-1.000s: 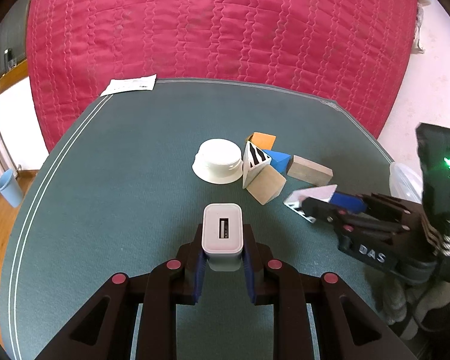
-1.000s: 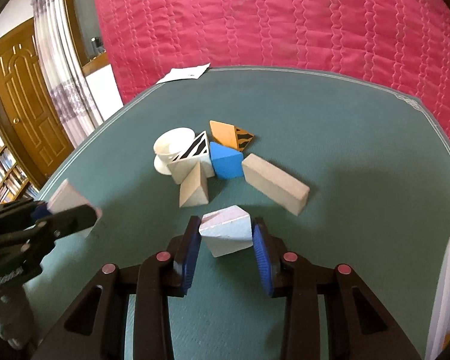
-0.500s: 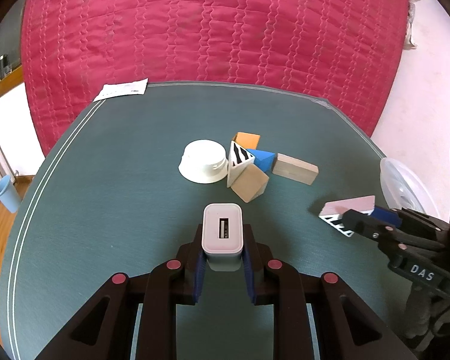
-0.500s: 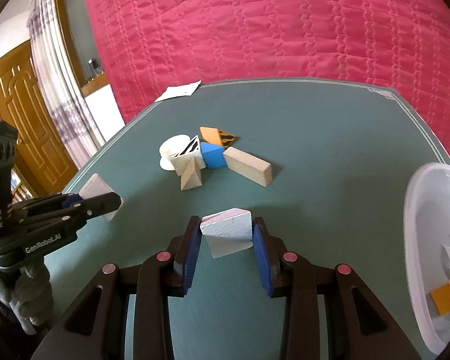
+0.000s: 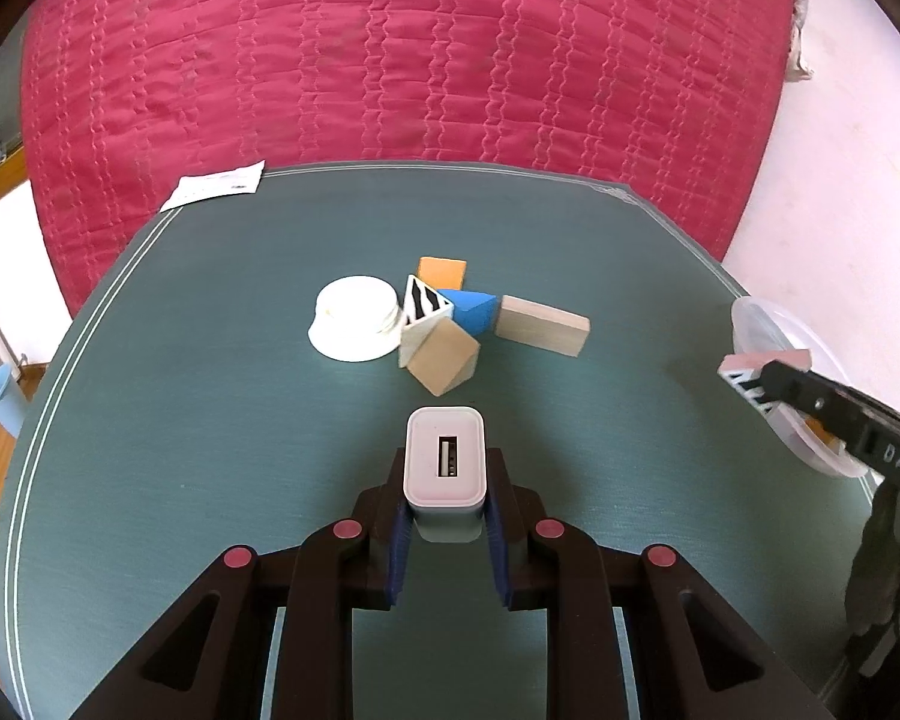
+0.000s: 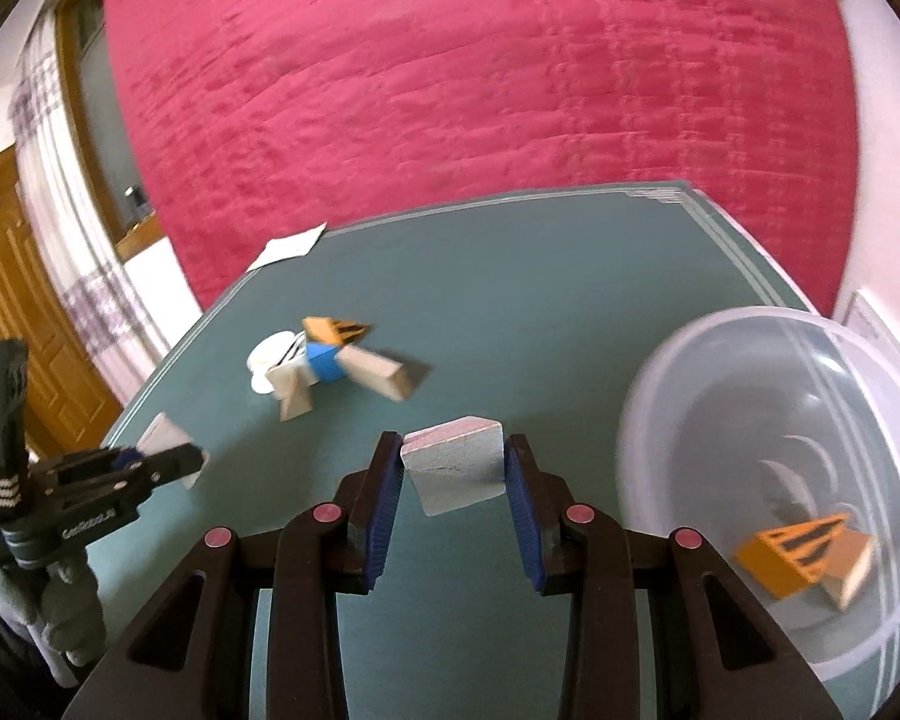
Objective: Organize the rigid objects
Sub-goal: 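Carry the white triangular block into the bowl and release it with the right gripper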
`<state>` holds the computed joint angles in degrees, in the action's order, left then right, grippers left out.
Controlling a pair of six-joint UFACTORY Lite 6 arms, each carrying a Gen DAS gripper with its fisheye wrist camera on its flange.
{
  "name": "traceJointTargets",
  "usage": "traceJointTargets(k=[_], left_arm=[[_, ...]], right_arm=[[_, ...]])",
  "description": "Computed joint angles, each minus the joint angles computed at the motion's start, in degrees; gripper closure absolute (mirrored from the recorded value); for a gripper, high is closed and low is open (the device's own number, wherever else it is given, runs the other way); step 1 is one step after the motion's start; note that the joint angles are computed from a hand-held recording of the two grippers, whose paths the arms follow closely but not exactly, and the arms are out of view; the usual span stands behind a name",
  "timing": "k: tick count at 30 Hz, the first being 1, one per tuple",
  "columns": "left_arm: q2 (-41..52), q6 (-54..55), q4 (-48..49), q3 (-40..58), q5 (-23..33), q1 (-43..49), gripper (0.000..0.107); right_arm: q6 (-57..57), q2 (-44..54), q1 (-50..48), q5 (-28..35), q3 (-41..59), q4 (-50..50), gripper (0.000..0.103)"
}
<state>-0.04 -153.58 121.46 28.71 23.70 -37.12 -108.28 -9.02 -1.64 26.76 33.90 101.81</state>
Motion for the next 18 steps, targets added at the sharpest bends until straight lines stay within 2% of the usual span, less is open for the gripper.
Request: traceJointTargets(k=[8, 18], left_arm=[[2.1, 2.5, -3.3, 2.6, 0.3, -2.6, 0.084], [5.1, 6.7, -7.4, 7.0, 0.1, -5.3, 0.084]], right_arm=[[2.7, -0.6, -13.4, 3.8, 1.2, -4.5, 0.067], [3.3, 4.2, -27.8, 7.2, 6.1, -6.0, 0.067]])
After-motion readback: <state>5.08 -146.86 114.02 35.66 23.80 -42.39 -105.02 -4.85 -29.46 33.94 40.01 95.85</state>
